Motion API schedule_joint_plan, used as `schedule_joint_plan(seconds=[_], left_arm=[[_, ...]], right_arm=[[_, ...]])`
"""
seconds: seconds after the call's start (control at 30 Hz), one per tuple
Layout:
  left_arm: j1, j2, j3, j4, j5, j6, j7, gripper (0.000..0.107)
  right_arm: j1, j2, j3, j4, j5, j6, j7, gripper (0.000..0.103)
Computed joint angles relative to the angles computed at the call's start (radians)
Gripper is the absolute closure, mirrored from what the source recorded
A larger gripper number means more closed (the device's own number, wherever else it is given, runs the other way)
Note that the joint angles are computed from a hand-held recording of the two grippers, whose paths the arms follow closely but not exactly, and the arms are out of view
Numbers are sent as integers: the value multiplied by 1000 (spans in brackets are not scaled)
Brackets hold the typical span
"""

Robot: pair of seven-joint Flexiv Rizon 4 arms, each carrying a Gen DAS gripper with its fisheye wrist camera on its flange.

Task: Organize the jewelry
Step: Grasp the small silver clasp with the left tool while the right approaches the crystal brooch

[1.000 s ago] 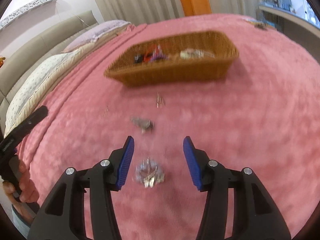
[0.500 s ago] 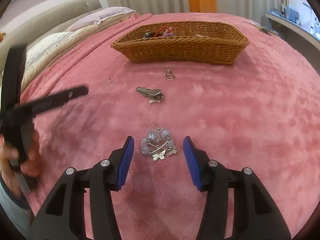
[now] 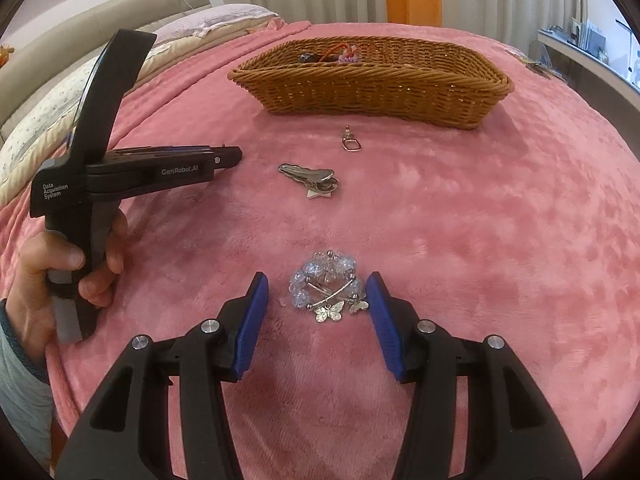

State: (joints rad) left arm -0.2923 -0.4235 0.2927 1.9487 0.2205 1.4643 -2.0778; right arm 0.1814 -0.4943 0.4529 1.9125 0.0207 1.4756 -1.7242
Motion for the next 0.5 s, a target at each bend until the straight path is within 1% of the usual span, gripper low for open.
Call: schedule_joint_plan(seconds=[0.03, 0.1, 0.17, 0.23, 0.27, 0.3, 0.33, 0.4, 0.5], left_arm=[[-4, 0, 6, 2, 5, 8, -6, 76], [-9, -2, 7, 2, 9, 18, -6, 90], [-38, -10, 33, -14, 27, 6, -17, 94], [-62, -17, 57, -30, 49, -7, -36, 95], [-71, -18, 65, -34, 60, -10, -46, 96], [-74, -18, 67, -35, 68, -7, -54, 99], [-73, -16, 67, -33, 75, -3, -59, 99], [-75, -13, 71, -29, 87, 8, -73, 100], [-72, -10, 69, -22, 93, 24, -80, 103]], right_arm=[[-1, -1, 1, -1, 1, -1, -1, 55], [-5, -1, 4, -3, 4, -2, -4, 55], [-19, -3, 21, -7, 15, -6, -12, 55], [-56, -13, 61, -24, 41, -21, -35, 55], [-74, -19, 81, -33, 57, -31, -48, 55], [-93, -24, 101, -43, 76, -43, -63, 55], [-96, -23, 105, -46, 89, -46, -72, 55], [-80, -16, 89, -42, 99, -45, -79, 55], [-29, 0, 36, -24, 89, -27, -64, 55]])
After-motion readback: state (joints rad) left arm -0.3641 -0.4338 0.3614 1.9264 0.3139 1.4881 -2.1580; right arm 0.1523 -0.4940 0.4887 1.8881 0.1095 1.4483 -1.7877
